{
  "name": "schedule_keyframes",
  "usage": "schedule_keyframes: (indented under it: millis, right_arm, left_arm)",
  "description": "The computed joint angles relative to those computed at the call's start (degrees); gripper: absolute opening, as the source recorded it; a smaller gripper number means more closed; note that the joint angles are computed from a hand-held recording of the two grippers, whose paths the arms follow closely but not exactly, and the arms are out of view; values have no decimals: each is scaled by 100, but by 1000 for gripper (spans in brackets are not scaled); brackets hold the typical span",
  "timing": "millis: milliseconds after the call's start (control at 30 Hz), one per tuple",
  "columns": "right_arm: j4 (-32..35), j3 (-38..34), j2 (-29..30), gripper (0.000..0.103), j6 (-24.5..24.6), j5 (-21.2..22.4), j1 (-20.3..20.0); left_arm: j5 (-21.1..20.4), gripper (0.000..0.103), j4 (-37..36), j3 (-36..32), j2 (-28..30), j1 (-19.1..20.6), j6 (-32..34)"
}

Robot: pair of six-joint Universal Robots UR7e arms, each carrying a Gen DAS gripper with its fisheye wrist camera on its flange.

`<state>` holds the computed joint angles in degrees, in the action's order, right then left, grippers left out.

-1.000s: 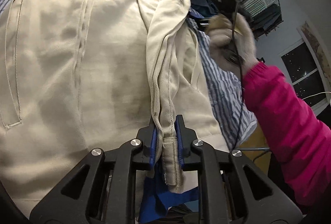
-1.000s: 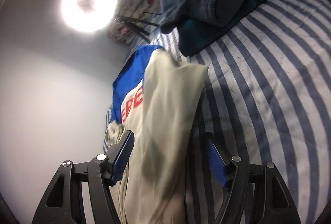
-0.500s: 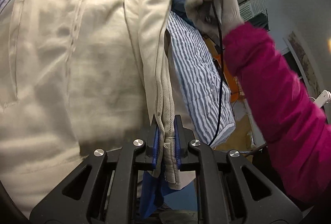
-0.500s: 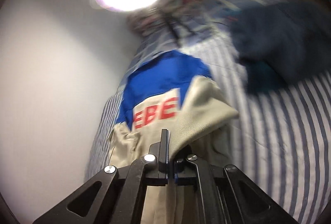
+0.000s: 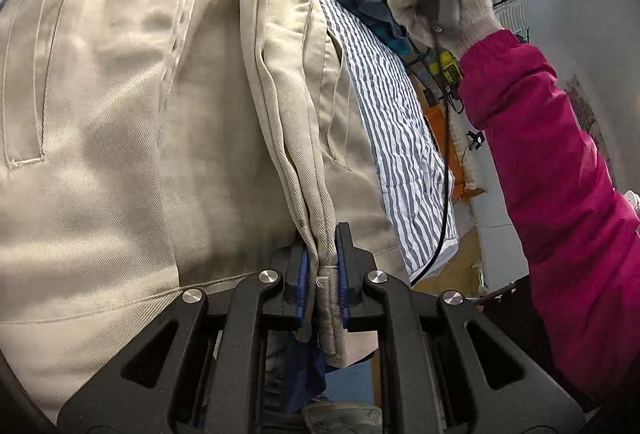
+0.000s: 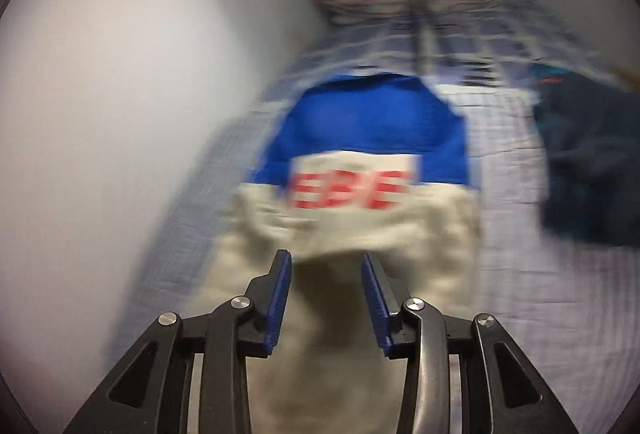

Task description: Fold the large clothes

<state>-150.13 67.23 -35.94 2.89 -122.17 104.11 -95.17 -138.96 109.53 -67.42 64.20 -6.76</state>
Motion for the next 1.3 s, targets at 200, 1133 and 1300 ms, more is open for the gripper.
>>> schedule_keyframes:
  millis: [200,1133,1300]
  right_arm:
    - [935,-837,654,54,-91,-1169,-36]
    - [698,-1401,923,27,500,279,-202]
    - [-433,844,-516,28,246,144,99]
  left_arm:
    - [13,10,-32,18,16,12,43]
    - [28,9,169,34,-156,194,-87]
    - [22,9,172,18,-169,173,-123]
